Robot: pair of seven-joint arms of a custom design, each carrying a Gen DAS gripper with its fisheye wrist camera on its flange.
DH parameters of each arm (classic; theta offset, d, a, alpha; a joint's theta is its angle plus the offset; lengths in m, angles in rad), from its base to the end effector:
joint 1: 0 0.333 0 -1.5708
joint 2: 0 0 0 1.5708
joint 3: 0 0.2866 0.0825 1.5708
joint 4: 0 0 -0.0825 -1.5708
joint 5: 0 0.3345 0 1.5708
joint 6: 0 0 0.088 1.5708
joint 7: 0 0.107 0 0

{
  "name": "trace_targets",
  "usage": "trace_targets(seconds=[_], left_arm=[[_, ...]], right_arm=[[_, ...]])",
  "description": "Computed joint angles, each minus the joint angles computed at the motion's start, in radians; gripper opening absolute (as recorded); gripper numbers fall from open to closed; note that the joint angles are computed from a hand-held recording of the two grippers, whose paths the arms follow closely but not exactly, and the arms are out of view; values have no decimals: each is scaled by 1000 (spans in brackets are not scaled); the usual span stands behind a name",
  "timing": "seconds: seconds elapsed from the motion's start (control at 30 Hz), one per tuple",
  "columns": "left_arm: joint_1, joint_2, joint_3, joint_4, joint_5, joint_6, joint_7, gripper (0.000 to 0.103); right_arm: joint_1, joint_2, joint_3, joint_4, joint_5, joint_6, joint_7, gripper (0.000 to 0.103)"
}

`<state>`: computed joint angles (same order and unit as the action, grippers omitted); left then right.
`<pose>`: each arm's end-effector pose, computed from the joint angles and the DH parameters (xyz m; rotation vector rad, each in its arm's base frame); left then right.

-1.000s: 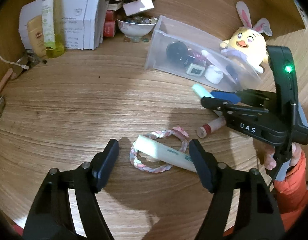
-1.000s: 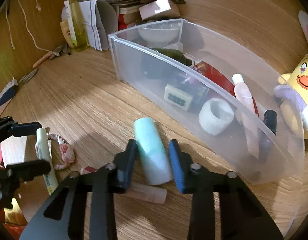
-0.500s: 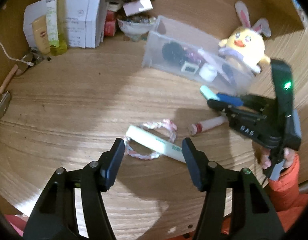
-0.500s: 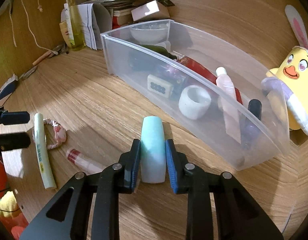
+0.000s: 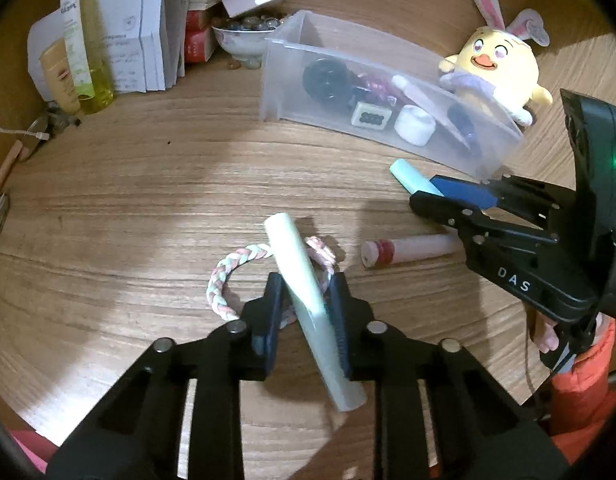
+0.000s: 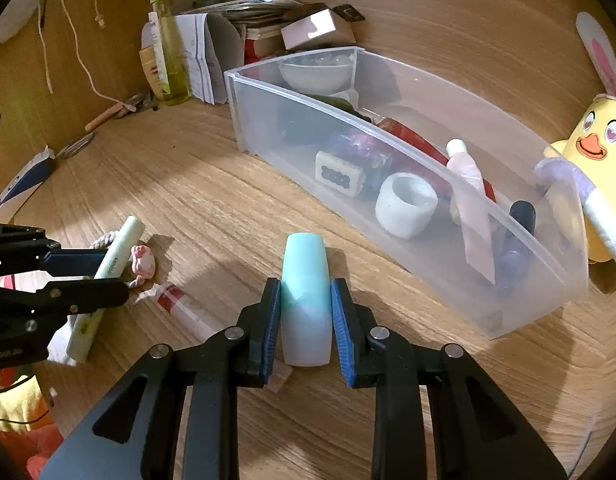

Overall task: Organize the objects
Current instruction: 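Grasp the white-green tube with the left tool while the right tool grasps the teal tube, then carry the white-green tube with the left tool while the right tool carries the teal tube over the box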

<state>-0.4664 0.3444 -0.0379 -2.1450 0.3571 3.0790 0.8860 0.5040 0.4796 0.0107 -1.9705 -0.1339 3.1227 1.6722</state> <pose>0.4873 -0.3001 0.3165 -1.8189 2.1427 -0.7969 0.5319 0.3133 0.3149 -2.2011 1.2420 -0.4555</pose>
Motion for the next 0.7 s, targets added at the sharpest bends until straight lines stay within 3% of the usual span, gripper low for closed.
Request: trace_targets(seconds=[0.07,0.13,0.2,0.27,0.33,0.6,0.7], left_arm=[[13,2,-14,1,-14,3,17,15],[-49,-7,59,-5,32,17,-35,15],[-68,-21,86,-19,59,38,-63,15],[-77,-32,101,-27,73,57,-80,15],[-149,-51,189,-40,129,78,-143,15],[-273,-86,368,-47,278,149,-309,15],[-385,-78,499,-35,323,176,-369,15]], right_arm=[[0,-3,2,-7,0,5,-3,23],[30,-7,-32,-15,-8,26,13,23],[62,-14,-69,-29,-15,45,33,23],[59,-26,-66,-44,-13,62,36,23],[42,-39,-49,-58,-3,77,33,23],[51,-105,-56,-120,30,146,22,23],[83,-134,-89,-146,51,185,11,23]])
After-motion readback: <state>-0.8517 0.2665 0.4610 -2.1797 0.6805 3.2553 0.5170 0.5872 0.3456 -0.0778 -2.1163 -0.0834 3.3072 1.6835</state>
